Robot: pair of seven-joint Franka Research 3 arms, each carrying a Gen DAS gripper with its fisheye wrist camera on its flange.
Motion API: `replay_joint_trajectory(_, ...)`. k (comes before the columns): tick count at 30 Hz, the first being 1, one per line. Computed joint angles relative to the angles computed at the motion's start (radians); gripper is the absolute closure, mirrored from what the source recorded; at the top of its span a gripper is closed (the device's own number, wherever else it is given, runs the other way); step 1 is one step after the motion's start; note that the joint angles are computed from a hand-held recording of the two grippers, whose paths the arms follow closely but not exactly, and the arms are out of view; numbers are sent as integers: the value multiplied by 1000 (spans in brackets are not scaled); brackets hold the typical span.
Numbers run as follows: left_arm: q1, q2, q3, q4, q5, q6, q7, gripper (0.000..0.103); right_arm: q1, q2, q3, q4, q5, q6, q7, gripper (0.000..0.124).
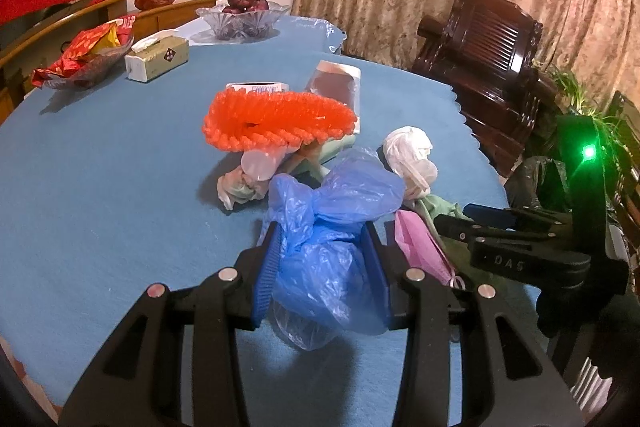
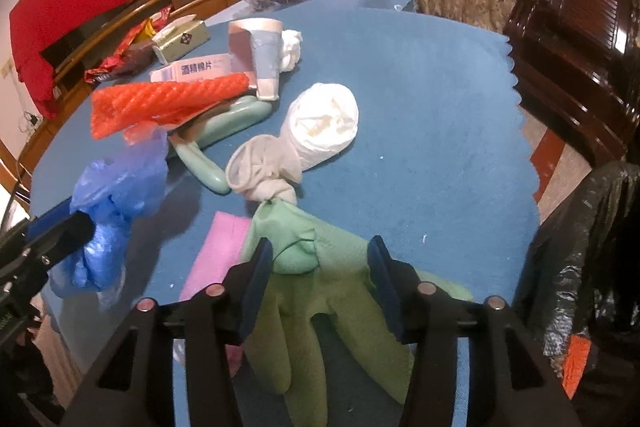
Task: Collect trash
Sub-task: 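Lift the green glove with the right gripper while the left gripper holds the blue bag, then carry the blue bag and green glove over the black bin and open both grippers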
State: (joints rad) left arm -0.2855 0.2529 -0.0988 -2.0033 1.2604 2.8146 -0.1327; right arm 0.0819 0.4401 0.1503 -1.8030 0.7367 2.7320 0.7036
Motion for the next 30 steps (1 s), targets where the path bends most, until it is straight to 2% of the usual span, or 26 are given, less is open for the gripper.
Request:
replay_joint_trajectory(3, 0, 1, 0, 0, -3, 1, 1, 64, -20, -8, 12, 4, 18, -37, -38, 103)
replay_joint_trajectory(5, -1, 1, 0, 1, 0, 2, 0, 64, -22, -19, 11, -1, 29, -50, -52, 110)
replay_joint_trajectory(6, -1, 1, 1, 2, 1, 3, 1, 64, -22, -29, 12, -10, 43, -40, -64, 118)
replay_joint_trajectory(17, -10, -29, -14, 17, 45, -16, -25, 64, -20, -138, 12, -77, 209, 6, -191, 118)
replay_joint_trajectory(30, -42, -14, -40, 114, 86, -23, -3, 64, -10, -283, -61, -149, 420, 28, -339, 118)
